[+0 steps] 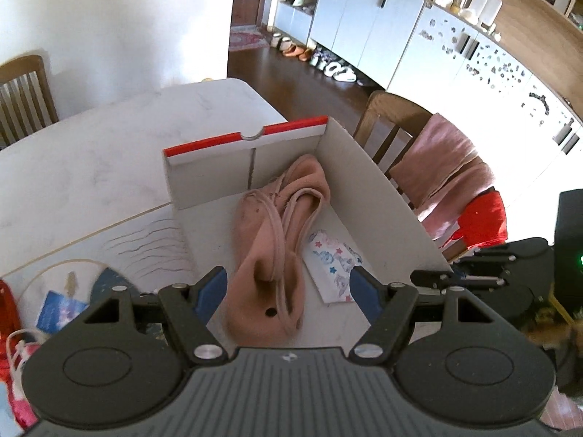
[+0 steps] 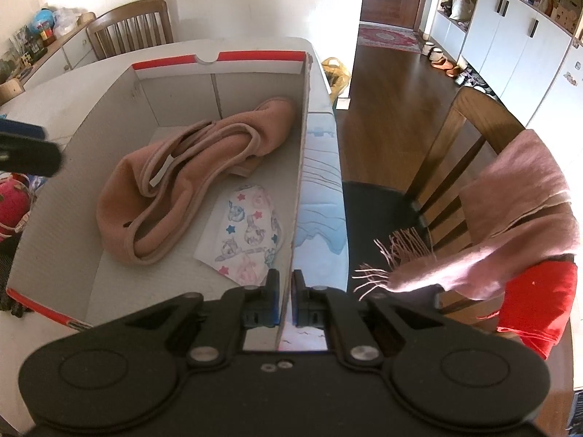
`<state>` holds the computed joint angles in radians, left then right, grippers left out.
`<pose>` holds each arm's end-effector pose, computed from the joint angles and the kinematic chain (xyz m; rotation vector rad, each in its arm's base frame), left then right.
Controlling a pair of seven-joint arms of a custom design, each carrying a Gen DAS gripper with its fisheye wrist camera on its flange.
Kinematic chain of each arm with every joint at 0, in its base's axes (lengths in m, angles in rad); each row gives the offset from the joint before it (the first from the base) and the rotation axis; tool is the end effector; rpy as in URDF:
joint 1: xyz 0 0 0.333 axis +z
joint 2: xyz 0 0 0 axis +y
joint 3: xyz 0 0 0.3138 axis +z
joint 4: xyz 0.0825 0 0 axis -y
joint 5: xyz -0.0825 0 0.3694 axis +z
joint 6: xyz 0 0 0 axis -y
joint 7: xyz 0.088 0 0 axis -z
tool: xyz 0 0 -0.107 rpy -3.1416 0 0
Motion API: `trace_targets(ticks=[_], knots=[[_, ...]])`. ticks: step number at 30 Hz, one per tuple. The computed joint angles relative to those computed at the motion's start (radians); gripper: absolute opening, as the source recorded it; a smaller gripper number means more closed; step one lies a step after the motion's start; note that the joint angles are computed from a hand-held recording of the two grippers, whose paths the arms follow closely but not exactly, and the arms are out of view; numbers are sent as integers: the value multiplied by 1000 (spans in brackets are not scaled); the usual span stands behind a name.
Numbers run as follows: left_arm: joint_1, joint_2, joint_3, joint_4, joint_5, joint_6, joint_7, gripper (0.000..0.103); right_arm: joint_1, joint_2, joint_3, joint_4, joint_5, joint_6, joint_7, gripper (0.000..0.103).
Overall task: Organize objects
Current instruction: 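Move the left gripper back to the pile toward the red cloth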
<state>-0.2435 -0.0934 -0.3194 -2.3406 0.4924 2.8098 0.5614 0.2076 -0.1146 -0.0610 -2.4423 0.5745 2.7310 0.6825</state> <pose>0.4272 -0.2993 0.4350 -1.9471 1.9144 -0.7573 0.4878 0.0510 0.3919 -2.3234 1.3011 -0.2974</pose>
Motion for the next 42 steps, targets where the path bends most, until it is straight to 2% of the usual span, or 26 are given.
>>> trace_targets(ticks=[3,8,10,17,24,28,30,42], knots=[[10,-63,-9,-57,15,7,-22,75,-2,-1,2,-4,-10,0,12,5],[66,-189,-51,-167,10,7,-54,82,-4,-5,3,-11,-33,-2,37,5],[83,-249,-60,-218,-22,3,-48,85,-3,-6,3,-13,-39,1,44,5],[127,-441,-62,-387,-162,-9,3,86,0,-7,7,-19,-78,17,86,4],[194,-590,-81,-503,-242,-54,67,100,3,-6,10,-21,-121,29,130,3],[258,-643,-117,-538,-245,-104,86,103,5,-4,10,-20,-138,33,153,4],[269,-650,-104,-554,-258,-112,98,103,5,-3,10,-20,-145,34,166,4],[417,-631,-73,-636,-263,-31,172,103,-2,-1,21,-23,-249,42,269,4]])
